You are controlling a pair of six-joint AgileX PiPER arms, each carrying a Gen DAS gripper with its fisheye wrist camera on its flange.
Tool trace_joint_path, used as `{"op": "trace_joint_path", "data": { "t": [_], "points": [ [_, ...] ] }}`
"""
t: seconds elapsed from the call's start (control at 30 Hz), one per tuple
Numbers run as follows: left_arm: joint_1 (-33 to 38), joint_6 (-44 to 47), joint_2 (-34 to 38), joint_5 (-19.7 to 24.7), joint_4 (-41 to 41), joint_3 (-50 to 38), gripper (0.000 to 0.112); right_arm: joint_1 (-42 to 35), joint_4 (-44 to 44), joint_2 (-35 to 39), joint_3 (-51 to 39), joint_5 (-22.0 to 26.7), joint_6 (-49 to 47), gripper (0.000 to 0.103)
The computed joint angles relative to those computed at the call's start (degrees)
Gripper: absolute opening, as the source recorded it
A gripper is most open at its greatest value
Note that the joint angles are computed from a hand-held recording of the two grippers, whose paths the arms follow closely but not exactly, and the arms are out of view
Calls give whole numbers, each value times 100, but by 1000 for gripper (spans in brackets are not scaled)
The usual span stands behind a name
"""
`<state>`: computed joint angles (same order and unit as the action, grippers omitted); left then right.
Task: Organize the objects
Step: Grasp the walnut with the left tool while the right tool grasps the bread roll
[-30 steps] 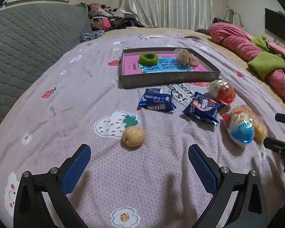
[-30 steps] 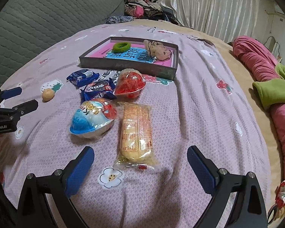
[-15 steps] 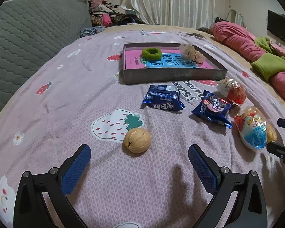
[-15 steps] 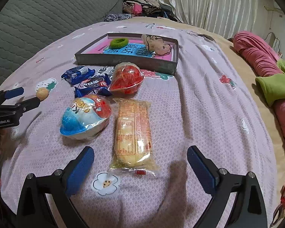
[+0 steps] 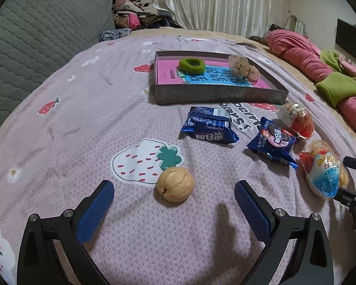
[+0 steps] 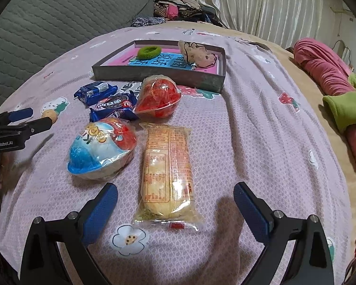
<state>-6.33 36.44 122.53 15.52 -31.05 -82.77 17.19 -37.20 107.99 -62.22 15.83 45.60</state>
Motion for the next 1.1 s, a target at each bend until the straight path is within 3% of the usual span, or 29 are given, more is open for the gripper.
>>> {"op": "trace_joint_path", "data": {
  "t": [0.17, 0.3, 0.47, 0.73, 0.8, 0.87, 1.1],
  "points": [
    [-44, -130, 99, 87, 159, -125, 88, -23, 41, 62, -26, -78, -5, 93],
    [-65, -154, 192, 236, 198, -250, 71, -66, 292, 109, -69, -149, -236, 88],
    [-117, -216, 297, 286, 286, -343, 68, -114, 587, 161, -121, -232, -496, 82],
    [-79, 143, 360, 411, -137, -441, 48, -111, 728, 174, -122, -383, -608, 61],
    [-46, 304, 361, 467, -337, -448, 41, -121, 864, 158, -95, -466, -736, 48],
    [-10, 403, 394, 577, -486, -497, 35, -109, 893, 149, -98, -476, -771, 41],
    [-63, 377, 362, 447, -421, -417, 35, -172, 1261, 100, -35, -629, -1076, 39]
  ]
}}
